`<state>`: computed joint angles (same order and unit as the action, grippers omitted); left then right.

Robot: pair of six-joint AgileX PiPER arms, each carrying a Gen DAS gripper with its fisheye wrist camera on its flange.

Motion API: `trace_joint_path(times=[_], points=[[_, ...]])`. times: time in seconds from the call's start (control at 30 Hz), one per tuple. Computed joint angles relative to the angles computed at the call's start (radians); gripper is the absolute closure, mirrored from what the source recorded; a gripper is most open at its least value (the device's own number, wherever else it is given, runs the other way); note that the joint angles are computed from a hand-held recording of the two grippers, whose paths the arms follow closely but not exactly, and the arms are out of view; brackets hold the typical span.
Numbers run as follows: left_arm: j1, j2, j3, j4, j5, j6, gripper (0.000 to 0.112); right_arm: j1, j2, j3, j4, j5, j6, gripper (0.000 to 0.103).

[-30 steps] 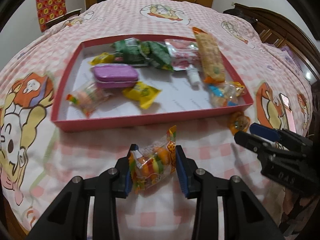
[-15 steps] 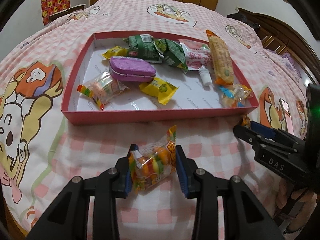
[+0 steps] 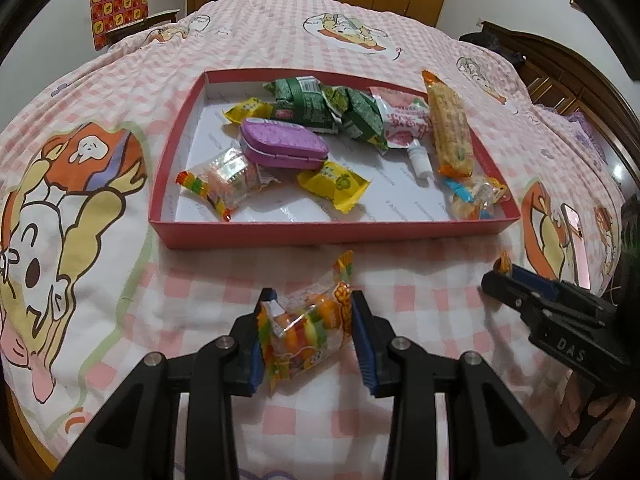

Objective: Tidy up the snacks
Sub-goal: 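Lift the gummy pack with left while right grasps the orange jelly cup, then carry the gummy pack and jelly cup into the gift box and release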

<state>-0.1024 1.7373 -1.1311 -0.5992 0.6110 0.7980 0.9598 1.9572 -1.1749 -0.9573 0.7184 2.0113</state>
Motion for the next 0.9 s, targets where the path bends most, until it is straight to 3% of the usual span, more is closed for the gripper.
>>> trace_joint_path(times=[0.53,0.9], points=[[0.042,-0.072,-0.003,-0.083,0.083,0.089,0.074,0.053,0.007,-0.102,0.073,0.025,-0.136,0.058],[0.030,-0.032,-0.107,-0.070,0.128,0.055,0.074,0.038,0.016,-0.159,0.110,0.038,-0.220,0.058]])
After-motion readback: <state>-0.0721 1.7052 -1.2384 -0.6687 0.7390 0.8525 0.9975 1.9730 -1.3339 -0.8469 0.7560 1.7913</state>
